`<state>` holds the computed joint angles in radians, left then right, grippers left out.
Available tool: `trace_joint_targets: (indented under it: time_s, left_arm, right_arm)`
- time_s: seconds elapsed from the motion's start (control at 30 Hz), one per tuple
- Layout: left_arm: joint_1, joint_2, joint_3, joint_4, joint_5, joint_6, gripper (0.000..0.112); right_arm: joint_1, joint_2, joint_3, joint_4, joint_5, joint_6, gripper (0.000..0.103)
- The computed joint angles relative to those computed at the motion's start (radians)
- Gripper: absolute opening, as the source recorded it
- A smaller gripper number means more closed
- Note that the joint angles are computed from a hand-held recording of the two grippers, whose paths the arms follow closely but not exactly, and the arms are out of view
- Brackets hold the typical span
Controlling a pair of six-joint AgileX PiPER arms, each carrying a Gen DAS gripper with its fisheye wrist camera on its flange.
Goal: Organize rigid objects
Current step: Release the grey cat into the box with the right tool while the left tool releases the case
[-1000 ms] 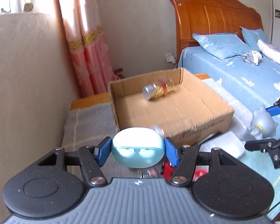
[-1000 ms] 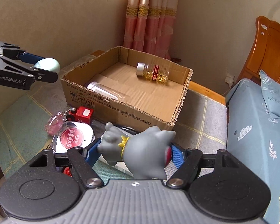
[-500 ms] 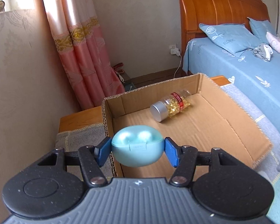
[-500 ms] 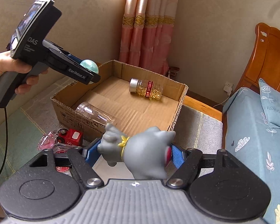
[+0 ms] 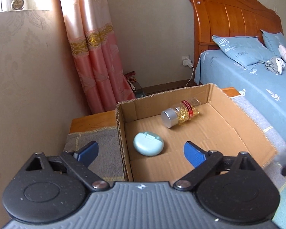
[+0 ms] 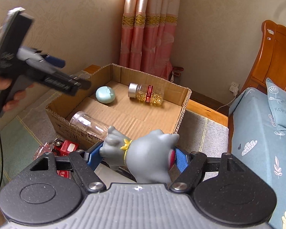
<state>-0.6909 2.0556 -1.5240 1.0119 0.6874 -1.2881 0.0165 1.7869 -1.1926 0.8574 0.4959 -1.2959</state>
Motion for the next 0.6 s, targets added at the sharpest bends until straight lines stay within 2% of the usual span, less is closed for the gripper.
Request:
trace_joint_targets:
  time_s: [0.23, 0.4, 0.6]
  left_arm:
    - [-0.083, -0.105, 0.152, 0.08, 0.071, -0.191, 0.1]
    - [-0.144, -0.161, 0.271, 0.185, 0.144, -0.405, 0.101]
    - [-0.184, -0.189, 0.348, 0.212, 0.193, -0.506, 0.102]
  right_arm:
    - [0.021, 0.07, -0.15, -0.111, 0.068, 0.15, 0.08]
    - [0.053, 0.151, -0.3, -0.21, 0.118, 0.285, 0.08]
    - [0.1, 0.263, -0.505, -0.339, 0.188, 0.445, 0.08]
